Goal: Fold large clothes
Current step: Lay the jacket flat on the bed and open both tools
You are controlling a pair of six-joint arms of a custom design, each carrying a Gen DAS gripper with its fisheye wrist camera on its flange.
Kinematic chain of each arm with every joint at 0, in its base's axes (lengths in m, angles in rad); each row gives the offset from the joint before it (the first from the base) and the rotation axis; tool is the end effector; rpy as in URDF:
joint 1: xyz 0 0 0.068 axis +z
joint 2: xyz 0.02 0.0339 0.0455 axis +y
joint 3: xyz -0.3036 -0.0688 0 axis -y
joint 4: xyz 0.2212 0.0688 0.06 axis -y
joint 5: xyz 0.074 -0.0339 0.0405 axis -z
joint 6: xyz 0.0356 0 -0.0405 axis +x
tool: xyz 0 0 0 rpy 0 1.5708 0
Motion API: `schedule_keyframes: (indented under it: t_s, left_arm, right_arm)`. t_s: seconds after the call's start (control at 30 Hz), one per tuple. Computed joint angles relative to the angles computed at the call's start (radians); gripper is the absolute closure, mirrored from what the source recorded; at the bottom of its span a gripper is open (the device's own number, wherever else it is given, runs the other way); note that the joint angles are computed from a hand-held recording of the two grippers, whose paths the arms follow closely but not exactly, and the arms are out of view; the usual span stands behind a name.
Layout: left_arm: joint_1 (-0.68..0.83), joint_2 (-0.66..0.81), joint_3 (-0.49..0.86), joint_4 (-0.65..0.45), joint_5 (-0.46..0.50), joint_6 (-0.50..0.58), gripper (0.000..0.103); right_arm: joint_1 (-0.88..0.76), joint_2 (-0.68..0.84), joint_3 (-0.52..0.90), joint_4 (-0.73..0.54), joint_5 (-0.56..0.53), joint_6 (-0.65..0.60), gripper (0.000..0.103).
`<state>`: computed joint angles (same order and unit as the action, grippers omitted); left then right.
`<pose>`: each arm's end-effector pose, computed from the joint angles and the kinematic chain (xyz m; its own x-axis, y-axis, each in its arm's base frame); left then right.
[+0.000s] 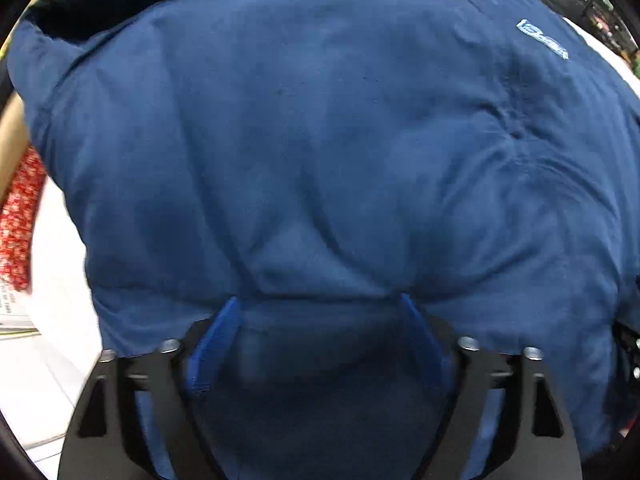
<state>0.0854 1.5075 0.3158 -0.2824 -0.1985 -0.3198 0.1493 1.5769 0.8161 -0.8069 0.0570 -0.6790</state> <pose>0.1478 0.0197 0.1248 -0.9092 -0.3872 -0.1534 -0.4092 0.8990 0.1560 0.2216 0.0313 0.1985 -0.6764 -0.7358 0.0334 -0.7365 0.6749 -0.0463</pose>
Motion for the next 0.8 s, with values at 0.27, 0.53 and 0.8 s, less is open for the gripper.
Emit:
schedule_keyframes:
  t_s: [0.27, 0.53, 0.8]
  left_arm:
    - [0.129, 0.075, 0.024, 0.033, 0.094, 0.074, 0.005]
    - [0.062, 0.049, 0.042, 0.003, 0.073, 0.038, 0.005]
    - [0.107, -0.18, 0.24, -0.203, 0.003, 0.276, 0.007]
  right_arm:
    - [-0.044, 0.085, 0.037, 0.002, 0.008, 0.062, 0.02]
    - [-0.13, 0.142, 0.096, -0.067, 0.038, 0.06, 0.005]
    - [0.016, 0.157, 0.062, -0.019, 0.04, 0.243, 0.005]
